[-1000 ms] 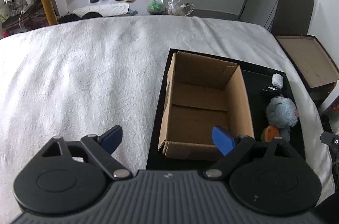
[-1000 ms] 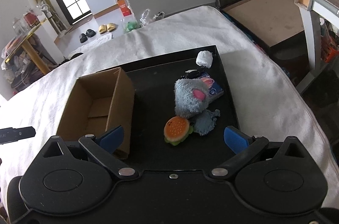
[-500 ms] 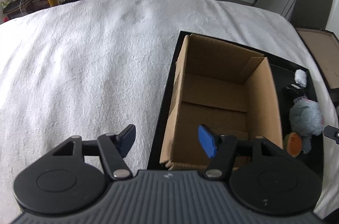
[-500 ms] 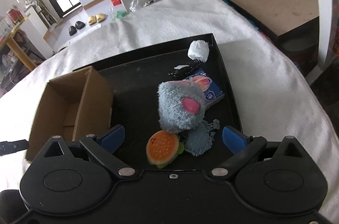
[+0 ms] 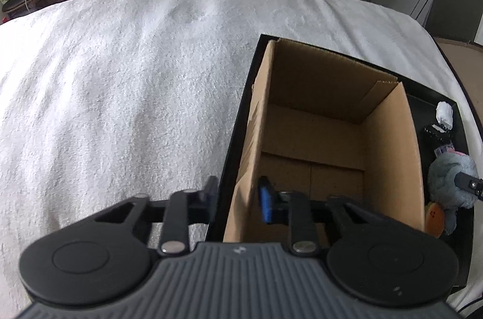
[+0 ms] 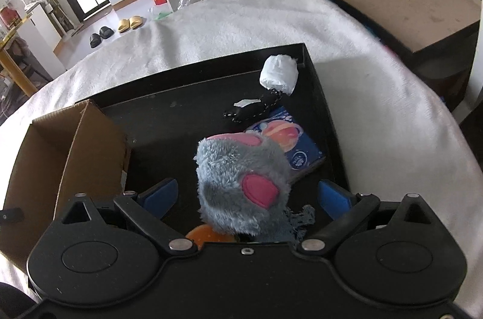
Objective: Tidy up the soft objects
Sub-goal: 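Move the right gripper to the grey plush mouse and close on it, then carry the grey plush mouse into the cardboard box and open the right gripper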
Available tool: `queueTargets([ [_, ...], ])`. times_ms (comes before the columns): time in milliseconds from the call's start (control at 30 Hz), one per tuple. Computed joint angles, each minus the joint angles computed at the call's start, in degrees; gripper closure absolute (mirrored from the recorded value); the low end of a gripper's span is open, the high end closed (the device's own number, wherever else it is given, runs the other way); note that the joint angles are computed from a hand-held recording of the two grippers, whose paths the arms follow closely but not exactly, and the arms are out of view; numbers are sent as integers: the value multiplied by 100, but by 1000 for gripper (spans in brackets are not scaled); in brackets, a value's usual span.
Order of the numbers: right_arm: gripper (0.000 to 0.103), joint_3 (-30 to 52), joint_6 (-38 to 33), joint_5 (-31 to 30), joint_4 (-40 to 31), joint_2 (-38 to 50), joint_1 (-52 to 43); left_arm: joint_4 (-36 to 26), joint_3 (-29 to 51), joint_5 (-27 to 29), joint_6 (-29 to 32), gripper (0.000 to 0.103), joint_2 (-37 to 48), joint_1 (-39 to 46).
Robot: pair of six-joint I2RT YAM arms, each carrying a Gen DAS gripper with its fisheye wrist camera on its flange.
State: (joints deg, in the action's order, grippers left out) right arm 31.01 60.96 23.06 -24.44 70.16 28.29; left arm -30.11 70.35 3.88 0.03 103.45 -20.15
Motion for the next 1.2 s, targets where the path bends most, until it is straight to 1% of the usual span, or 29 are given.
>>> queueTargets([
  [33, 5, 13, -45, 6, 35, 67, -18, 44, -19, 12, 26, 94, 18, -12],
  [67, 6, 3, -99, 6, 93, 104, -33, 116, -67, 9, 55, 93, 7, -24],
  [100, 14, -12, -137, -11, 153, 128, -48, 211, -147, 12, 102, 94, -42, -34],
  [133, 29, -26, -146, -21, 202, 151, -54, 274, -197, 28, 151, 94, -75, -42],
  [200, 49, -86, -135, -108, 259, 139, -117, 348, -288, 59, 233, 94, -152, -46],
  [267, 50, -209, -14, -152, 312, -25, -134, 329, -284, 140, 242, 94, -159, -6],
  [367, 52, -232, 63, -97, 206, -170, -36, 316, -350, 255, 258, 94, -217, 67],
  [467, 52, -170, 176, -73, 61, -252, 68, 349, -449, 358, 317, 94, -313, 145],
  [633, 52, 75, 341, 152, -293, -365, 373, 346, -545, 490, 389, 94, -417, 304],
  [900, 52, 645, 451, 425, -794, -338, 728, 304, -687, 724, 614, 93, -560, 434],
  [1200, 52, 1666, 289, 620, -1159, 142, 1060, 77, -507, 965, 391, 92, -370, 474],
])
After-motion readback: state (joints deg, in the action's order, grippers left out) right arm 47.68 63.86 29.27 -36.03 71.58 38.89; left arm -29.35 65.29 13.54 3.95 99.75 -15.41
